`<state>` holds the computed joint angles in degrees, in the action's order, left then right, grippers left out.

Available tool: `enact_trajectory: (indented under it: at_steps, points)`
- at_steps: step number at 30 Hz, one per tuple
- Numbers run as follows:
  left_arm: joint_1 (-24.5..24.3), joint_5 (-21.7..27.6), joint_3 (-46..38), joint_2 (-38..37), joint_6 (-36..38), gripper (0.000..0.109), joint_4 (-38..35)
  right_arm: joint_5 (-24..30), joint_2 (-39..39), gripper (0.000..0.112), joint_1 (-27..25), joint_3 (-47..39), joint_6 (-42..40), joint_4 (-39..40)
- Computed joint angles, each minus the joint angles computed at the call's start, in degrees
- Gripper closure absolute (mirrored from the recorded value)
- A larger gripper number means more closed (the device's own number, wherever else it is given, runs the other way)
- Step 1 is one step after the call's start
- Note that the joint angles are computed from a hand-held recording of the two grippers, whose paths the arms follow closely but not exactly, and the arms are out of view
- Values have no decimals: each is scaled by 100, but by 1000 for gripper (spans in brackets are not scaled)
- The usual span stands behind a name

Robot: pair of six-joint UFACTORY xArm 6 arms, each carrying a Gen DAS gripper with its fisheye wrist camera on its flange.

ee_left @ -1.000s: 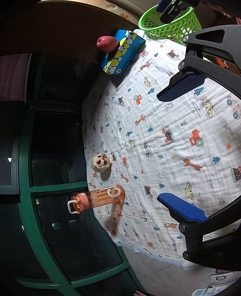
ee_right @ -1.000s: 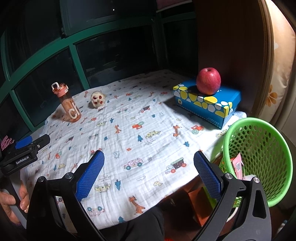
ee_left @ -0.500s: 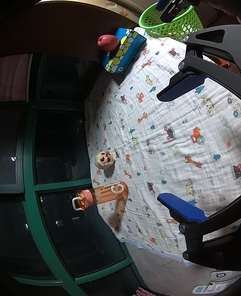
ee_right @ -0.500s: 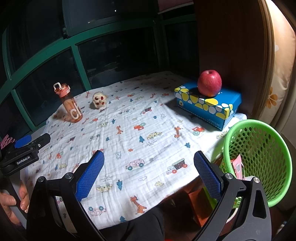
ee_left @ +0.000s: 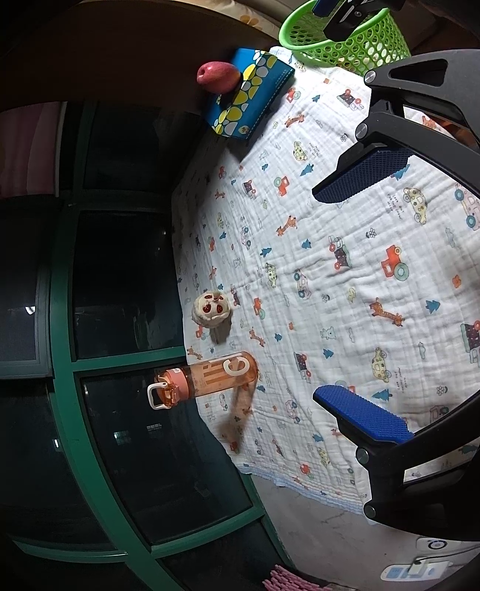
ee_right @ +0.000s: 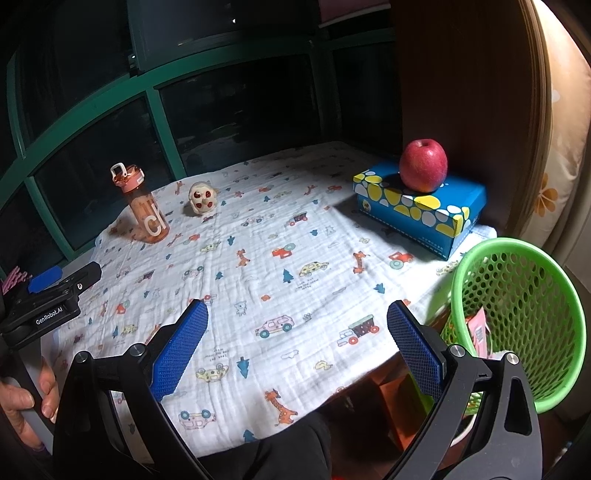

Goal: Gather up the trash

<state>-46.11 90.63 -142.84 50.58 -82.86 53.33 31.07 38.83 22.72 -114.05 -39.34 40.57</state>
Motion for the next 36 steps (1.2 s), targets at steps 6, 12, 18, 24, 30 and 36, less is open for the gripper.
enact_trajectory:
  at_steps: [6, 12, 18, 24, 30, 36]
  points:
    - [-10, 66, -28, 13, -20, 13, 11, 7, -5, 16, 11, 9, -26, 18]
    - [-27, 135, 72, -51, -98, 13, 44, 49, 18, 16, 16, -39, -68, 44]
    - [-51, 209, 140, -97, -159, 13, 88, 62, 13, 16, 22, -29, -80, 58]
    - [-60, 252, 100, -74, -149, 13, 100, 62, 12, 16, 37, -22, -110, 71]
    - [-62, 281, 144, -102, -172, 13, 118, 78, 19, 16, 45, -23, -111, 73]
    - [-72, 312, 162, -113, -209, 13, 143, 82, 28, 16, 47, -29, -108, 63]
